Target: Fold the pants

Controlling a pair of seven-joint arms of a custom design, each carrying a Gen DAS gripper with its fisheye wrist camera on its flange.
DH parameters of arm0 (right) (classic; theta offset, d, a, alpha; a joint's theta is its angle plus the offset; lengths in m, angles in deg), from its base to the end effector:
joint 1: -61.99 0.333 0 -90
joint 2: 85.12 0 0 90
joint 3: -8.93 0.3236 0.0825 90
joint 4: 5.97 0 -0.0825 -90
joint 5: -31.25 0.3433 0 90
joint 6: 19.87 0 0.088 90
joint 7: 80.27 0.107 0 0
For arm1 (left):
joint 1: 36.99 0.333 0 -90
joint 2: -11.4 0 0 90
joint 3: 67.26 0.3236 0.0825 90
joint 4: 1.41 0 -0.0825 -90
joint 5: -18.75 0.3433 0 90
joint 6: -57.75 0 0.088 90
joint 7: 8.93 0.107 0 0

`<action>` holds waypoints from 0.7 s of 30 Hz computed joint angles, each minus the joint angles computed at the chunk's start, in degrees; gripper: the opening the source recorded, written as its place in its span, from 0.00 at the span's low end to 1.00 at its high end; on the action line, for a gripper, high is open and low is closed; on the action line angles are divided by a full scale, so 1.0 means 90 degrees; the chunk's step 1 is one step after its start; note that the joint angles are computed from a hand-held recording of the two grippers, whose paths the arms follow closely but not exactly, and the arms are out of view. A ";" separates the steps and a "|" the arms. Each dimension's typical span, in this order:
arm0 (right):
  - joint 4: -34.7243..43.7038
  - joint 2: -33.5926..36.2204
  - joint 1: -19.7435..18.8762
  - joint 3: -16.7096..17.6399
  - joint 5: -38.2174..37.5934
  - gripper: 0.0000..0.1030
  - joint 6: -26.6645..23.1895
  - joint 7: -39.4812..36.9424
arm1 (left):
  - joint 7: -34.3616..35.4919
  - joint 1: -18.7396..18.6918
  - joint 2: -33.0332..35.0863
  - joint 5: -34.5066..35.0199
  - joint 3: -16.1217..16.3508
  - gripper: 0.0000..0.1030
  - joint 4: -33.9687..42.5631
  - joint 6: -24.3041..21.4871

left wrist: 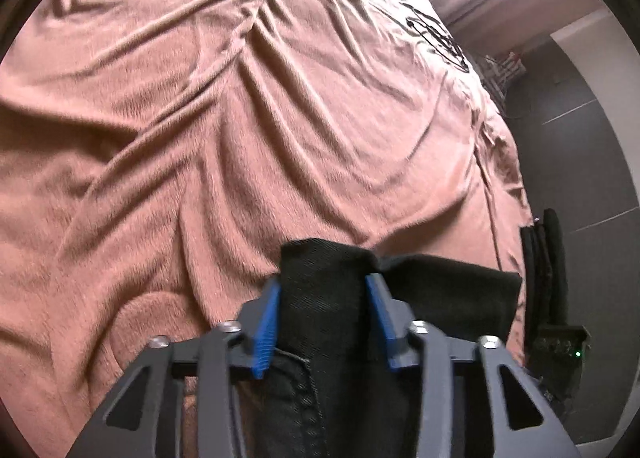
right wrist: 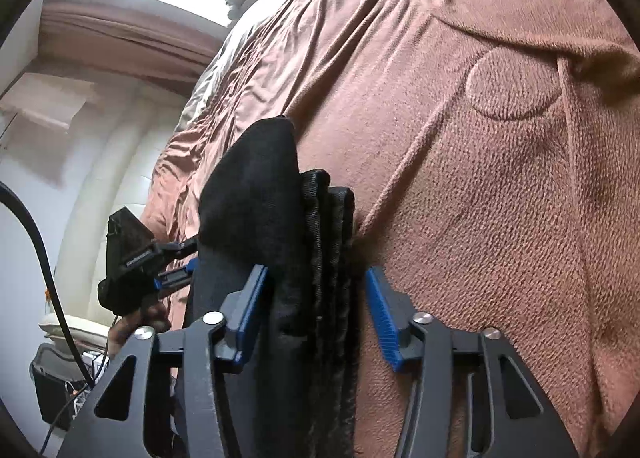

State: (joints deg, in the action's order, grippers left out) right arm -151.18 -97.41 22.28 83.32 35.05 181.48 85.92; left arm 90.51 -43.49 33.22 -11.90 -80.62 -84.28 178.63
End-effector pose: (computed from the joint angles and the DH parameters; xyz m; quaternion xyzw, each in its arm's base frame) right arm 0.3833 0.2846 0.4621 -0.3691 0.7810 0.0052 0.5038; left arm 0.6259 -0.2219 0.5311 0.5750 -0.7548 0.2878 0.1297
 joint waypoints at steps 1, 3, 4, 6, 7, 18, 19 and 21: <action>-0.0019 0.0010 0.0031 -0.0013 0.0006 0.38 0.0017 0.0011 | -0.0019 -0.0020 -0.0008 0.0033 0.0013 0.34 -0.0012 0.0051; -0.0041 -0.0009 0.0180 -0.0145 0.0031 0.35 -0.0018 0.0007 | 0.0054 -0.0046 -0.0109 0.0097 0.0015 0.32 -0.0105 0.0177; -0.0032 -0.0020 0.0249 -0.0196 0.0046 0.34 -0.0069 -0.0012 | 0.0139 -0.0043 -0.0171 0.0108 0.0009 0.31 -0.0167 0.0217; -0.0050 0.0018 0.0487 -0.0420 0.0060 0.34 -0.0069 -0.0031 | 0.0225 -0.0010 -0.0212 0.0083 0.0008 0.32 -0.0152 0.0119; -0.0084 0.0057 0.0844 -0.0778 0.0036 0.34 -0.0067 -0.0050 | 0.0183 0.0042 -0.0187 0.0006 0.0010 0.34 -0.0079 -0.0061; -0.0571 0.0368 0.3356 -0.3528 -0.1000 0.46 0.0570 0.0572 | 0.0683 0.0282 -0.0606 -0.0406 0.0086 0.61 -0.0697 -0.0880; -0.0565 0.0286 0.3509 -0.3688 -0.1063 0.46 0.0391 0.0614 | 0.0779 0.0311 -0.0672 -0.0488 0.0094 0.61 -0.0799 -0.0922; -0.0509 0.0190 0.3852 -0.4025 -0.1220 0.52 0.0091 0.0589 | 0.0857 0.0316 -0.0738 -0.0549 0.0124 0.61 -0.0886 -0.0976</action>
State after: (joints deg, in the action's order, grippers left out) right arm -155.76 -95.69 56.95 47.09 24.07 182.30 91.22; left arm 98.23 -40.65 26.58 -16.84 -79.50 -92.26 169.84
